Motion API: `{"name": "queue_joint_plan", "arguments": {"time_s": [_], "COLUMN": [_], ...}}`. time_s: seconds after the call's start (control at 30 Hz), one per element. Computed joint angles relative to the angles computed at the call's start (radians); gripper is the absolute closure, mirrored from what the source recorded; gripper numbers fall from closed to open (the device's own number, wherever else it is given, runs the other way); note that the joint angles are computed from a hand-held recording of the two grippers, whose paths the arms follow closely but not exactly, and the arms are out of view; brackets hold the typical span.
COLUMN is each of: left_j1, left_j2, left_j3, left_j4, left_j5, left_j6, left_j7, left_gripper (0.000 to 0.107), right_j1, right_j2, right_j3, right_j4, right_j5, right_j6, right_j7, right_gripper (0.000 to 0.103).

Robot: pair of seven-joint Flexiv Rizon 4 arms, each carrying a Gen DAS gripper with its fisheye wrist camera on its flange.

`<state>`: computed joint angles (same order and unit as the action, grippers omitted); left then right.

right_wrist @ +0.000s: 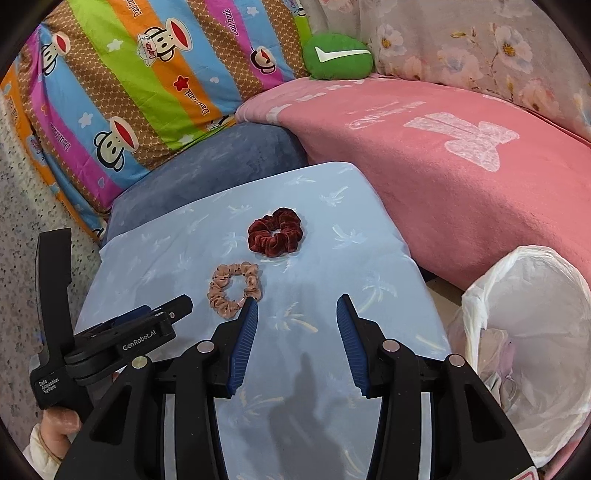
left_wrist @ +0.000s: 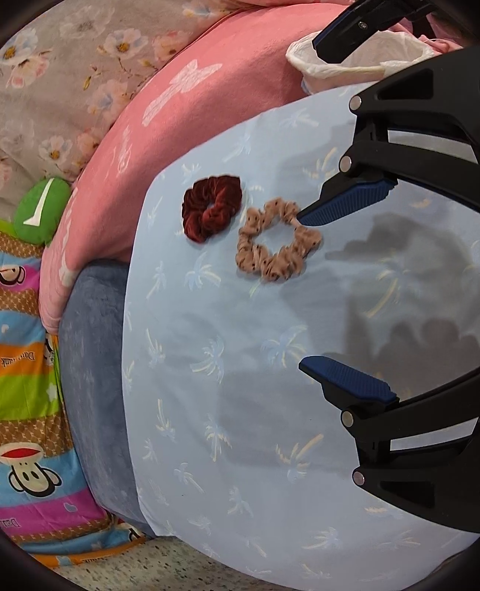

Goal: Organize soft objects
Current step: 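Close the left tool on the tan scrunchie while the right grasps the dark red scrunchie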

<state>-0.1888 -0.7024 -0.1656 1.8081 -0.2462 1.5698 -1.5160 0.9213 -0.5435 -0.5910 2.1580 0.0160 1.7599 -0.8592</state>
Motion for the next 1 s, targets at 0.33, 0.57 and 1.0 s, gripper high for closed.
{"name": "queue_joint_plan", "arguments": {"time_s": [0.33, 0.57, 1.0], "left_j1": [0.016, 0.02, 0.049], "left_j2": [-0.086, -0.113, -0.126], "left_j3": [-0.031, -0.031, -0.048], "left_j4": [-0.124, -0.165, -0.183], "left_j5": [-0.023, -0.029, -0.072], "left_j6": [-0.099, -0.14, -0.136], "left_j7": [0.041, 0.082, 0.102], "left_gripper": [0.04, 0.069, 0.092], "right_j1": [-0.204, -0.328, -0.495], "right_j2": [-0.117, -0.211, -0.346], "right_j3": [0.156, 0.246, 0.397], "right_j4": [-0.224, -0.388, -0.61], "right_j5": [-0.114, -0.223, -0.349], "right_j6": [-0.094, -0.173, -0.329], "right_j7": [0.056, 0.108, 0.17], "right_gripper": [0.059, 0.059, 0.068]}}
